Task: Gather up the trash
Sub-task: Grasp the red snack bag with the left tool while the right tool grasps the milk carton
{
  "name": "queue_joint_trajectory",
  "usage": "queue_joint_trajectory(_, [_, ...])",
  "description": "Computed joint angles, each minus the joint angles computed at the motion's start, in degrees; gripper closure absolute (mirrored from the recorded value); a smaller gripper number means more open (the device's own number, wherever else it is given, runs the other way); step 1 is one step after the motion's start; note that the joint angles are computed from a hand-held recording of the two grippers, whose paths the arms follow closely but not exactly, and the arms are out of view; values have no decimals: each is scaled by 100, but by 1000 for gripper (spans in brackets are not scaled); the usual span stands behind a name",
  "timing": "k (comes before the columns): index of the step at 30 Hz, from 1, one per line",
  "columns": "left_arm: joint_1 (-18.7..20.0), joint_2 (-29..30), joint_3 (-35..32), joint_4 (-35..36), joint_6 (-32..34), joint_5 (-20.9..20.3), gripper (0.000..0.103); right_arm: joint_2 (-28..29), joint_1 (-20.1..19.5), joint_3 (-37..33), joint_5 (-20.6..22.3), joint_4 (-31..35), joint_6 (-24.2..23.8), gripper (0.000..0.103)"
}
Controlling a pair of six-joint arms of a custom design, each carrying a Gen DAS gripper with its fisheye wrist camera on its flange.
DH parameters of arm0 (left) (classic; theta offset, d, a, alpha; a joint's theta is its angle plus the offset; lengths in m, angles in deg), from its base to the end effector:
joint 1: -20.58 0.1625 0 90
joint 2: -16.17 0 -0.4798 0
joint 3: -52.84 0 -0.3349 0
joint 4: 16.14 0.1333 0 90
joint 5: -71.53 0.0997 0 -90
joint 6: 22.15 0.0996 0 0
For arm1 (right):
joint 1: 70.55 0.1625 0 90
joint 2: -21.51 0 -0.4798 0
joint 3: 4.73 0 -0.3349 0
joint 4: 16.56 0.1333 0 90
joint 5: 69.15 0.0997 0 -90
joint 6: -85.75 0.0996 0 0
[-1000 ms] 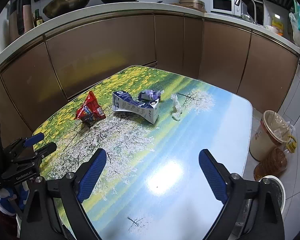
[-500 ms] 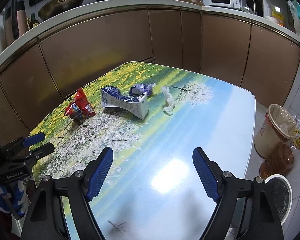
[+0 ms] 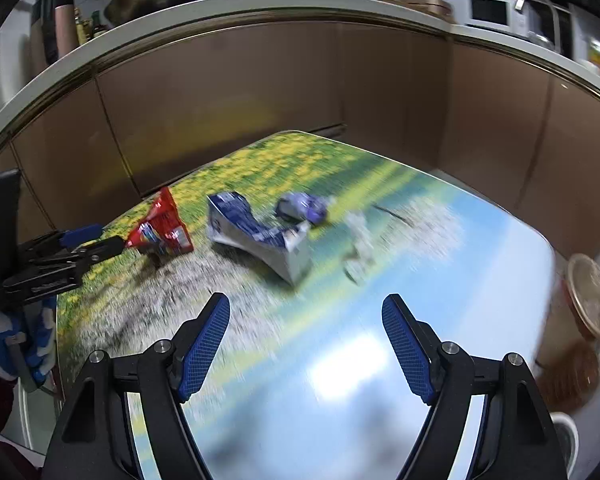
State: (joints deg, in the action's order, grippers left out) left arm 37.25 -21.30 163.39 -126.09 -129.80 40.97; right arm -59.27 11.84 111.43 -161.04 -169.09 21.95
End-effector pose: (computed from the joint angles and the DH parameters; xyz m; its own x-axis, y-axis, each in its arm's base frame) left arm -0.4138 -0.3526 0.0238 -0.7036 -0.3716 -0.6057 0.3156 0.6003 -0.7349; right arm 0.0648 -0.4970 0.3991 -0.5422 -0.7263 0.4224 -0.8351 0.5215 -0.1751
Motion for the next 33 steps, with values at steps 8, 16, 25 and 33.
queue_joint_trajectory(8, [412, -113, 414, -1381, 734, 139, 33, 1071, 824, -512, -635, 134, -611, 31])
queue_joint_trajectory(16, [584, -14, 666, -2670, 1747, 3, 34, 1814, 1103, -814, -1524, 295, -698, 36])
queue_joint_trajectory(25, [671, 62, 890, -3507, 2182, -146, 52, 2017, 1186, -809, -2170, 345, -816, 66])
queue_joint_trajectory(33, [421, -32, 1032, -3353, 1781, -137, 79, 1538, 1113, -456, -1909, 440, -616, 68])
